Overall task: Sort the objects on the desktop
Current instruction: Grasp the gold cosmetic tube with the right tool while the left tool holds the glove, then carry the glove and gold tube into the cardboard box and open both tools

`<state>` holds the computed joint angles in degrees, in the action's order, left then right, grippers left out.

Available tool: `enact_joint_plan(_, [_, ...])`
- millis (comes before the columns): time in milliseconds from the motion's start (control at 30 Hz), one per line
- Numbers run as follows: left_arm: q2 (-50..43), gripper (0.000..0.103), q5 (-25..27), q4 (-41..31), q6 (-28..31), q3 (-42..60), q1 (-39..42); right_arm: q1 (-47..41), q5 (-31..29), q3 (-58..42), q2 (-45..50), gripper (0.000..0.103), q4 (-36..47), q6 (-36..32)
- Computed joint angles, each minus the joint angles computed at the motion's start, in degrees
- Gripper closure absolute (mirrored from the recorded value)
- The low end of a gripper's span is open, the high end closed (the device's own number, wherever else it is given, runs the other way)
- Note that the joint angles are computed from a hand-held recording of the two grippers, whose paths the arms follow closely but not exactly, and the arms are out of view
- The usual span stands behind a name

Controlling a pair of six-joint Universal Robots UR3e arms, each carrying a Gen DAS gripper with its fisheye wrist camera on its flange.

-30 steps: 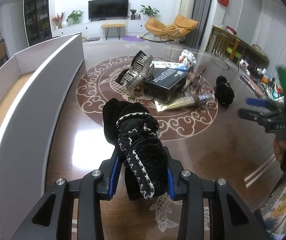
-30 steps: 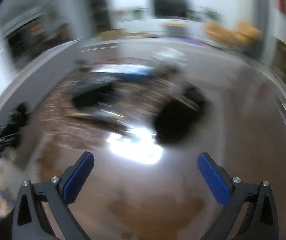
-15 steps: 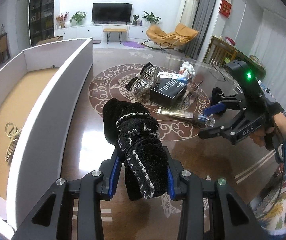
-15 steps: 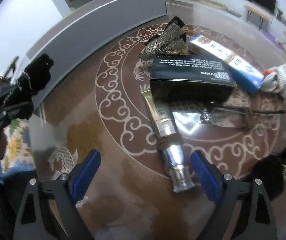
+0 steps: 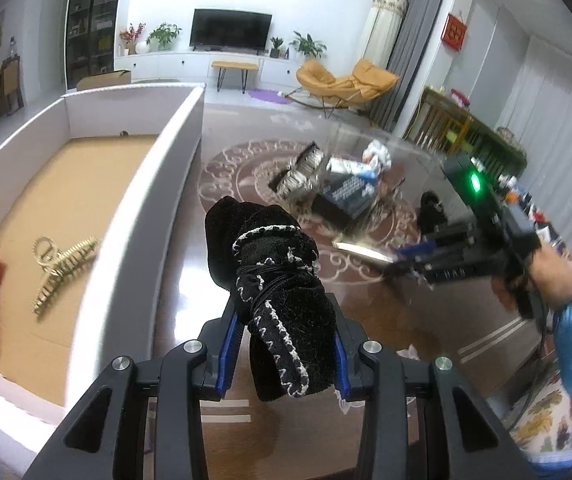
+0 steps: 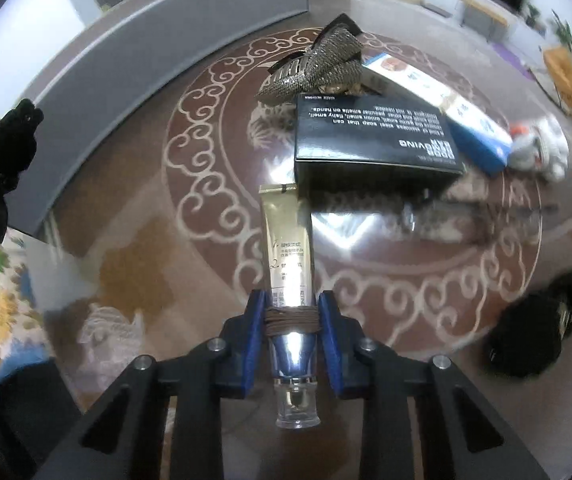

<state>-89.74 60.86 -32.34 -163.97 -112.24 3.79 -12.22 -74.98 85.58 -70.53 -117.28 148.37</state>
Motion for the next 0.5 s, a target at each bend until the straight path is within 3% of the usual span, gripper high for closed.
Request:
enact_joint_plan(233, [5.7, 0.065, -7.4, -10.6, 7.4, 3.1, 11.8, -8.0, 17.1, 5.8, -11.9, 0.075, 6.0, 4.6])
enact_joint_plan(333, [5.2, 0.065, -5.9, -11.3, 9.6, 5.4, 16.4, -6.0, 20.9, 3.0, -13.3, 0.076, 7.6, 7.6])
enact_joint_plan(500, [1.9, 0.065, -4.1, -13.5, 11.5, 10.3, 23.4, 2.9, 24.6, -6.3, -9.8, 0.08, 2.8, 17.1])
